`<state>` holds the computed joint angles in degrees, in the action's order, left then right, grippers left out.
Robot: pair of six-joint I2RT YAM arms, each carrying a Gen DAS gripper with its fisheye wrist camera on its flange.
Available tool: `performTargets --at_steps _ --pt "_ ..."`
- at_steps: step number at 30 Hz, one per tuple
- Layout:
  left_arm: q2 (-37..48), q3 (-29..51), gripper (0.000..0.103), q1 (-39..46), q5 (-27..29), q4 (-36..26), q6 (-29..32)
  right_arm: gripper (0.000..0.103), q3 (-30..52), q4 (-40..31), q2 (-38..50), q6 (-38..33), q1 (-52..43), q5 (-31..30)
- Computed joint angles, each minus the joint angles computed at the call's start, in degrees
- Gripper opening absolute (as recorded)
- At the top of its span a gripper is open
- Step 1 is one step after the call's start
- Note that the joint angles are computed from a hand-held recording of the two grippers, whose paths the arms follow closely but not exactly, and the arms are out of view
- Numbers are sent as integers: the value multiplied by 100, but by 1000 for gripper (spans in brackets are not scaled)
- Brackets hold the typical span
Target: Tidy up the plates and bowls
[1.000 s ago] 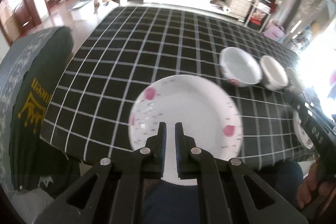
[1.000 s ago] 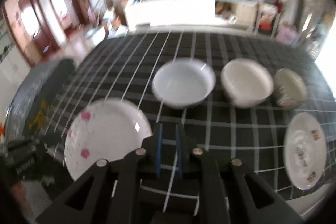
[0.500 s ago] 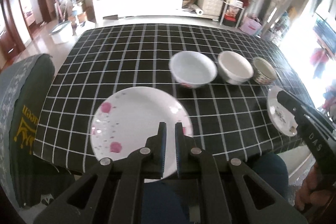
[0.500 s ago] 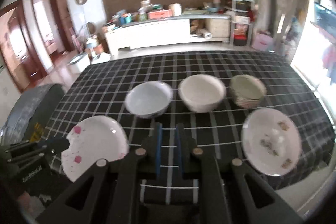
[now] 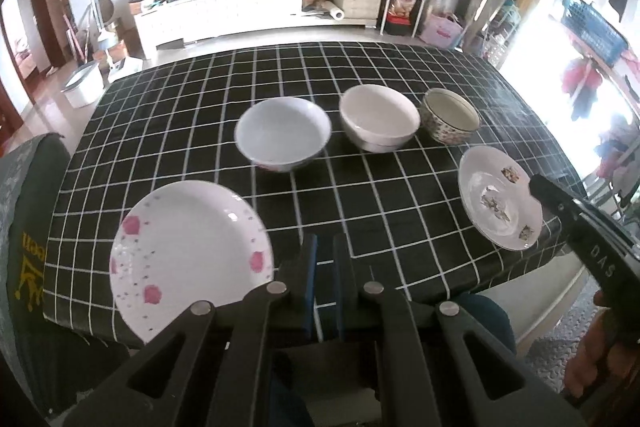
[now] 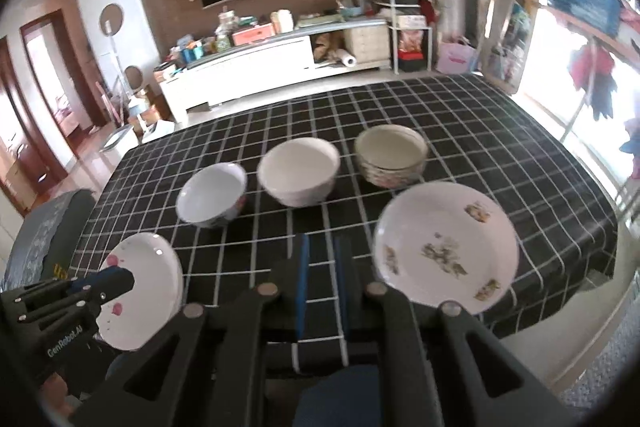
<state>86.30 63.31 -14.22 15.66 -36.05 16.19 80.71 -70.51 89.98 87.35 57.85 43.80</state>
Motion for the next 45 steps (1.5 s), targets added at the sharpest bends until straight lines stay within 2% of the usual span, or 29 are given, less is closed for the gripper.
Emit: performTargets --at_steps 12,21,29,45 --pt "535 411 7 -1140 -350 45 -297 16 -1097 -440 -1109 512 -418 -196" --pt "1273 972 7 -1742 -627 123 -458 16 -2103 -229 -1886 550 -1088 -617" --pt "1920 1321 7 -2191 -683 177 -600 22 -2848 225 -2343 217 -1660 -973" --pt "3219 2186 7 -2695 -385 -17 -587 23 -4008 904 -3141 -545 -2654 -1491"
